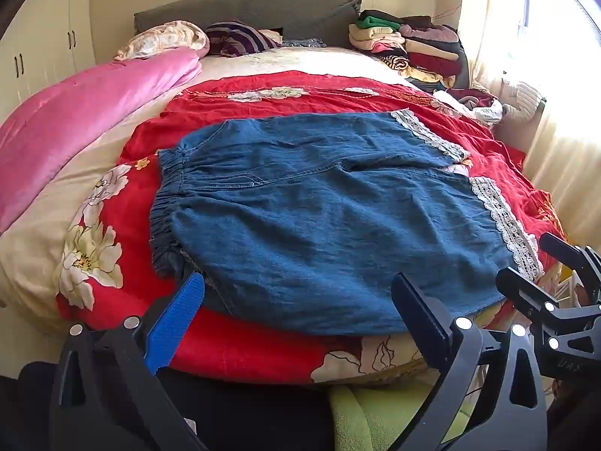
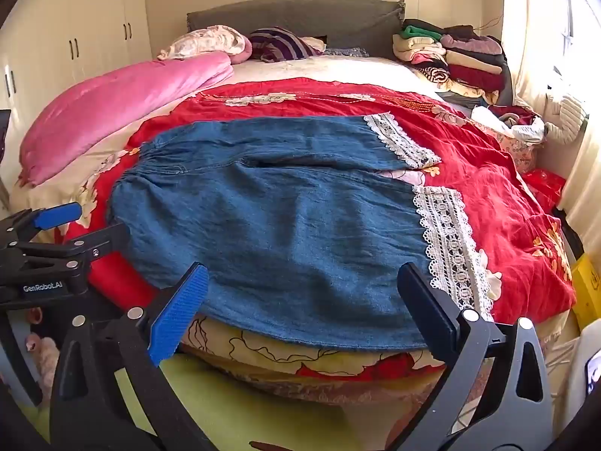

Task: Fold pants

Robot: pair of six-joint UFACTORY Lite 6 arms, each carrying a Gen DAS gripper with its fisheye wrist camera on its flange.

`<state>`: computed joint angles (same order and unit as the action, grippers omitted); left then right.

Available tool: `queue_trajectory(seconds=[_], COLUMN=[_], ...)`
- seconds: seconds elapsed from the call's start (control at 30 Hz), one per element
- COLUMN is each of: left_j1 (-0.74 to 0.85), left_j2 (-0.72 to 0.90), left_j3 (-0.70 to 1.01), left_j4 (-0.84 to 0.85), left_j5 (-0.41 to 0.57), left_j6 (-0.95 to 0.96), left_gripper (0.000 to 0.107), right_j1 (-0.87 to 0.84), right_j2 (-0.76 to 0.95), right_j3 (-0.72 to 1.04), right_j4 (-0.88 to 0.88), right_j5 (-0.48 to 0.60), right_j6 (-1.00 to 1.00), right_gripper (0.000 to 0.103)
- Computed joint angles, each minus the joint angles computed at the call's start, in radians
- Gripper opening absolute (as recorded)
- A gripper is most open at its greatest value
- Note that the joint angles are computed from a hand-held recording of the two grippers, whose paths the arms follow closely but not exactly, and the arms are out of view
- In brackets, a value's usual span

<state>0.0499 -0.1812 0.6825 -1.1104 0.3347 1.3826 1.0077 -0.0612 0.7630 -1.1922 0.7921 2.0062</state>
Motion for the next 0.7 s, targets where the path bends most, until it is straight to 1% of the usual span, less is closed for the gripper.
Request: queue_trajectory(seconds=[0.2,0.23,0.3,0.47,0.57,0.63,0.7], left_j1=[0.0,0.0,0.001,0.004,0.006,0.013,0.017], left_j2=[0.0,0.002,0.0,0.004,0.005,0.006,0.019], left_j3=[0.0,0.001,-0.001,0.001,0.003,0.002,0.009], left_j4=[-0.006,-0.005,-0.011,-0.017,-0.006,-0.013,-0.032], left_j5=[-0.003,-0.002,-0.002,-0.003,-0.005,-0.003,-0.002], left_j6=[0.007,0.006,0.013,0.019,0.01,0.02,0.042], left_gripper=[0.099,0.099,0.099,0.099,0.099,0.099,0.099], right_j1=[0.012,0.008,-0.012,-0.006,-0.013,0.011,0.014], right_j2=[0.021,-0.024,-0.047,-0.026,-0.04,0.002,0.008], right_j3=[0.011,-0.028,-0.043,-0.021,-0.033,-0.001,0.002], right_j4=[-0.026,-0.022,-0.025,-0.008,-0.008,-0.005,-0.003], right_j5=[-0.025,-0.022,-0.036,-0.013,-0.019,0.001,0.005], right_j6=[0.034,0.036,0.017,0.005,-0.001,0.011,0.012], right_gripper=[0.095,0.095,0.095,0.095,0.095,0.095,0.095])
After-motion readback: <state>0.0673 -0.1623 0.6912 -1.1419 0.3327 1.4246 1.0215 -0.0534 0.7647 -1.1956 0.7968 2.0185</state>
